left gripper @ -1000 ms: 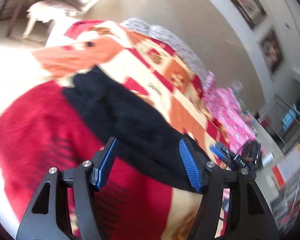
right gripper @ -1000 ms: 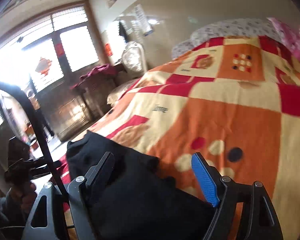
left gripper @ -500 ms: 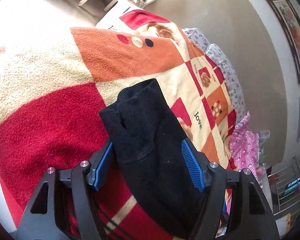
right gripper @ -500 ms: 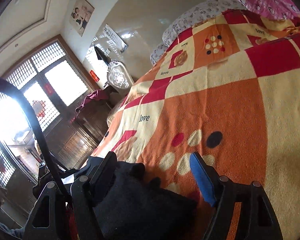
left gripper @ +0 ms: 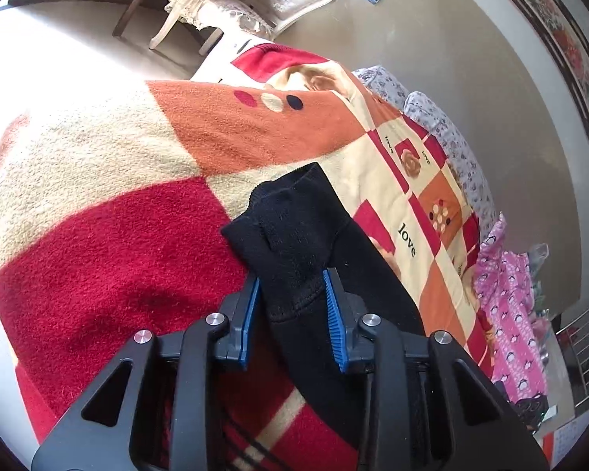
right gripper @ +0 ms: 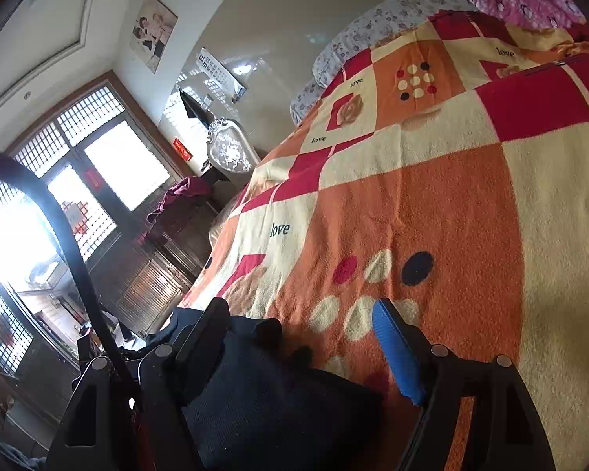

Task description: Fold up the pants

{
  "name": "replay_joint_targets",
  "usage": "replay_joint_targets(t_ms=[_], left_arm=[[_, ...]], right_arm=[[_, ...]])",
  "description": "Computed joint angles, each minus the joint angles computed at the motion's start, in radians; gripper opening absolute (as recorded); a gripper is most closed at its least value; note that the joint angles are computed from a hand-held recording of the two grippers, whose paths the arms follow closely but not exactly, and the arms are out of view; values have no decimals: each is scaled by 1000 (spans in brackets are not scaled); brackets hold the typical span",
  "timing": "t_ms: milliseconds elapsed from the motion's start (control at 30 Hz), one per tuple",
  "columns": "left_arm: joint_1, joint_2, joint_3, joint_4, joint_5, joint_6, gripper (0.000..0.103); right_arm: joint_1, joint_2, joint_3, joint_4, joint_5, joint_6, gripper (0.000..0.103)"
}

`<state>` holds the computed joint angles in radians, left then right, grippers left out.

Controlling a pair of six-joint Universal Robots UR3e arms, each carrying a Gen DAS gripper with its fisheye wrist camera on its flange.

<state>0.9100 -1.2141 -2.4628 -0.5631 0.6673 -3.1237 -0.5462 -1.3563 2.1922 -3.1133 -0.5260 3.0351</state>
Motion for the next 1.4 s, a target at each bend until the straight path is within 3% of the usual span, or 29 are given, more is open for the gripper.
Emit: replay_joint_targets(t_ms=[133,367,433,500,567,700,767,867,1000,1100,1133,1167,1233,1300,1400], left_arm=[[-37,-64,34,57,15,-62,33],[-31,-49,31,37,-8,-28,36],[-45,-39,34,43,27,-30,23],[-51,-30,26,62,48,-32,17],[-84,2,6,134,104,-55,15],[-315,31,-51,525,364,-64,15],[-468,-13,-68,721,503,-15,15],[-694,-136,-97,1025,672,112,15],[-877,-299,-133,1325,757,276,15],[-917,-356,-148,1413,760,340,15],[-911,-353,-150,1402,738,356,15],[-909,-352,-150,1393,726,370,15],[-937,-379,-139,1395,745,408,15],[-964,-398,-133,1401,767,435,15],[-983,-399,-119,1371,774,455,15]], right_arm=[[2,-7,4,8,-6,-5,74],[8,-6,-7,29,-20,-4,74],[8,-7,-9,42,-19,-10,74],[9,-10,-9,47,-21,-11,74],[8,-9,-8,43,-20,-9,74],[-6,-8,-1,38,15,-4,74],[6,-26,-34,140,-1,-12,74],[53,-78,-161,487,-36,-55,74],[79,-80,-267,864,199,-208,76],[136,-44,-354,1122,306,-344,76],[153,-35,-361,1135,322,-351,76],[174,-19,-360,1108,338,-335,76],[215,30,-337,918,359,-202,76],[258,110,-331,619,361,20,76],[317,199,-433,406,272,233,76]])
